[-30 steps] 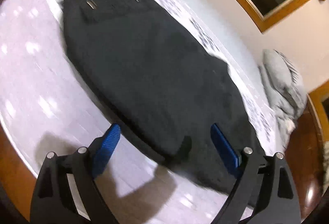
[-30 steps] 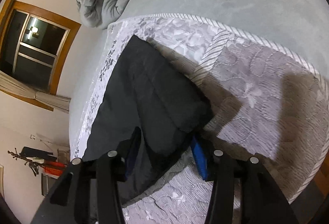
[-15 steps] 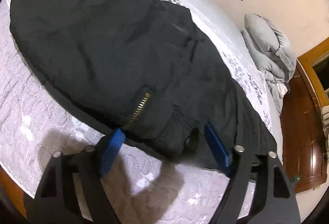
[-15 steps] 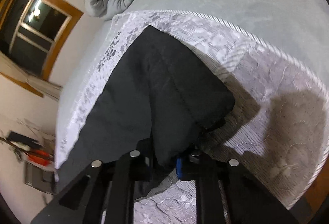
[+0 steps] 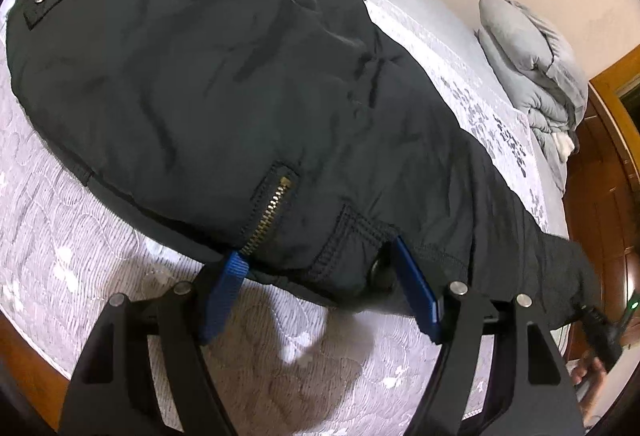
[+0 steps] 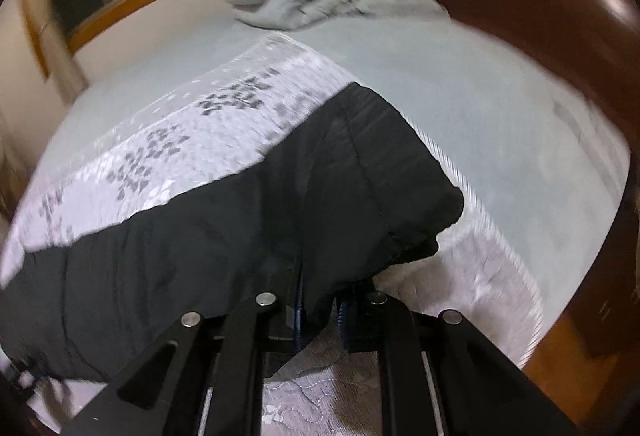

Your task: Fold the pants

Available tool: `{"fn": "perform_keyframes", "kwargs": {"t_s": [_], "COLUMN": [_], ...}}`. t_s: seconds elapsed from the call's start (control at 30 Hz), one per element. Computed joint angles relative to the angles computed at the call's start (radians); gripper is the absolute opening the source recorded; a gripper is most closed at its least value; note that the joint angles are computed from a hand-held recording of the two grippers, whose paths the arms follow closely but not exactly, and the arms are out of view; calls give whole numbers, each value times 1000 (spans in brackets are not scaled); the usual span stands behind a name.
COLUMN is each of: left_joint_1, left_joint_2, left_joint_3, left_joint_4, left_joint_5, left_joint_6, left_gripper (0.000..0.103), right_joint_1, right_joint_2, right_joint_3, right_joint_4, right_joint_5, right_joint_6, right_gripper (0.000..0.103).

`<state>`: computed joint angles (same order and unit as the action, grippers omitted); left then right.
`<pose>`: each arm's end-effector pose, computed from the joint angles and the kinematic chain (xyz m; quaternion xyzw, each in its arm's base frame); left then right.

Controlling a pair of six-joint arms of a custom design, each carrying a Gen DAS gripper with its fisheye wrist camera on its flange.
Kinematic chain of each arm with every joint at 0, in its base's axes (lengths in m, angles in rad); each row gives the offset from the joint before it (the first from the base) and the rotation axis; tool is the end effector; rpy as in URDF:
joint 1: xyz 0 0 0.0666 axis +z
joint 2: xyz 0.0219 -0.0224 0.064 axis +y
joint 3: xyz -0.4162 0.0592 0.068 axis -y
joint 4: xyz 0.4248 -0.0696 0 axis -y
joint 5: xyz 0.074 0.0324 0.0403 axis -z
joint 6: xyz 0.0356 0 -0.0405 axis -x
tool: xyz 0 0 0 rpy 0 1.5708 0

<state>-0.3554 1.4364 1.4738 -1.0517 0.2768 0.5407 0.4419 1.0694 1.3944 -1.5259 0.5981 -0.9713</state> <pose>0.4793 -0.1887 0.4760 -0.0504 0.9518 -0.2374 0.1877 0.2991 0.1189 0.5674 0.2980 0.8924 -0.1062 0.3217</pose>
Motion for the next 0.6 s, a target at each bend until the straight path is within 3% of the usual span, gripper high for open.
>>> {"fn": "perform_keyframes", "kwargs": {"t_s": [0.13, 0.3, 0.6], "left_joint_1": [-2, 4, 23], "left_joint_2": [6, 9, 13], "left_joint_3": [9, 9, 5], "left_joint_4": [-7, -5, -2], "left_joint_5": [6, 29, 73], "left_joint_6": [-13, -15, -31], "left_gripper": [74, 75, 76], "right_joint_1": [95, 164, 215], "right_joint_2": [111, 215, 326], "right_joint_3": [117, 212, 275], "right_joint_4": [-47, -34, 28], "right_joint_5": [89, 122, 54], "right_joint_6": [71, 148, 258], "right_gripper": [13, 13, 13]}}
